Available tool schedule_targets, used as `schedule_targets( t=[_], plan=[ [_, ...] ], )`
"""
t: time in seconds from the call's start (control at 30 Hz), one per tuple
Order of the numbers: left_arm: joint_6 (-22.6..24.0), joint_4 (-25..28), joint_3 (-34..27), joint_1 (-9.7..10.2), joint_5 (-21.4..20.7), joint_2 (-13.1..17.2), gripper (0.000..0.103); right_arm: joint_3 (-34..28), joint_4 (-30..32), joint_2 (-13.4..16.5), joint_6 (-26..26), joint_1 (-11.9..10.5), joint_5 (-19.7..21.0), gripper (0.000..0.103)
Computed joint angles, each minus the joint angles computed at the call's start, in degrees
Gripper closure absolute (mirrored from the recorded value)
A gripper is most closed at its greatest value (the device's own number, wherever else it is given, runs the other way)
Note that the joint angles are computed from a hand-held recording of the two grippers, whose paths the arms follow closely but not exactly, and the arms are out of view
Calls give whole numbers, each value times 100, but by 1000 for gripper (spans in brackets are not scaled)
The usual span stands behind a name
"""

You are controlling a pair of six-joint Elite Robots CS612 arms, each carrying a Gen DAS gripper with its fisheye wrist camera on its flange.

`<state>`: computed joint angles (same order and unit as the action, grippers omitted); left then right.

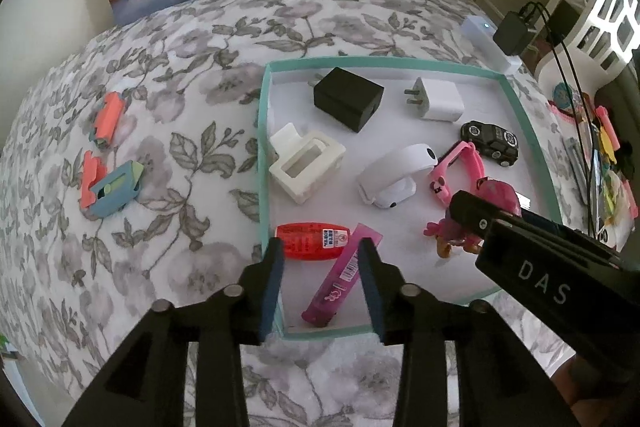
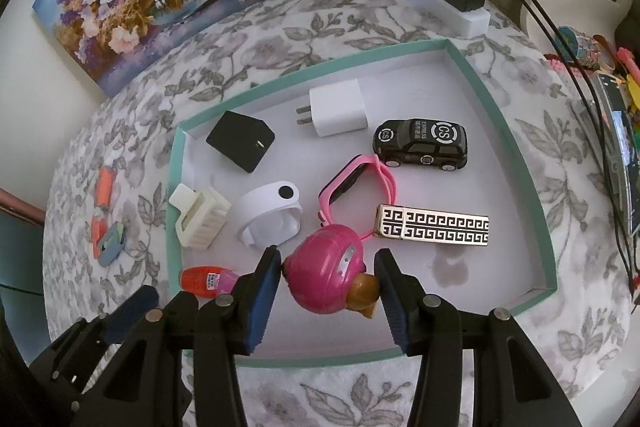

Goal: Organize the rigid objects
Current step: 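Lower both items into the tray and open both tools, then withdraw both tools from the tray toward the orange-and-blue puzzle pieces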

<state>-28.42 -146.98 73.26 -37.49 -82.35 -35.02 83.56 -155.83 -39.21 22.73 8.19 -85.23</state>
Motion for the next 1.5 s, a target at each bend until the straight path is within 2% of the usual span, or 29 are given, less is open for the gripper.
schedule_targets(
  t=[0.1,0.17,0.23,0.33,0.4,0.53,0.73,0.8,0.97,1.2,1.5],
  plan=[
    [-86,58,-13,11,53,1,58,-12,20,7,35,4,2,43],
    [-162,74,-9,30,48,-3,49,-29,61,12,20,14,-60,40],
    [-236,77,4,45,70,-11,47,-30,42,13,32,18,-88,37],
    [-357,136,8,59,200,-19,37,-15,-16,7,68,15,-109,29],
    [-454,158,15,72,271,-25,35,-11,-44,7,77,13,-110,25],
    [-700,225,26,110,349,-29,23,-23,-51,12,54,25,-163,21],
    [-1110,394,30,189,407,-24,13,-53,-67,31,-52,54,-243,10],
    [-1246,451,40,218,411,-27,13,-63,-57,41,-78,62,-252,4],
    [-1574,620,36,300,359,-14,11,-94,-38,63,-162,86,-324,0],
    [-1752,856,17,350,396,7,10,-114,-38,75,-267,124,-499,0],
    [-1808,760,74,402,475,-36,10,-126,-121,74,-280,161,-514,0]
  ],
)
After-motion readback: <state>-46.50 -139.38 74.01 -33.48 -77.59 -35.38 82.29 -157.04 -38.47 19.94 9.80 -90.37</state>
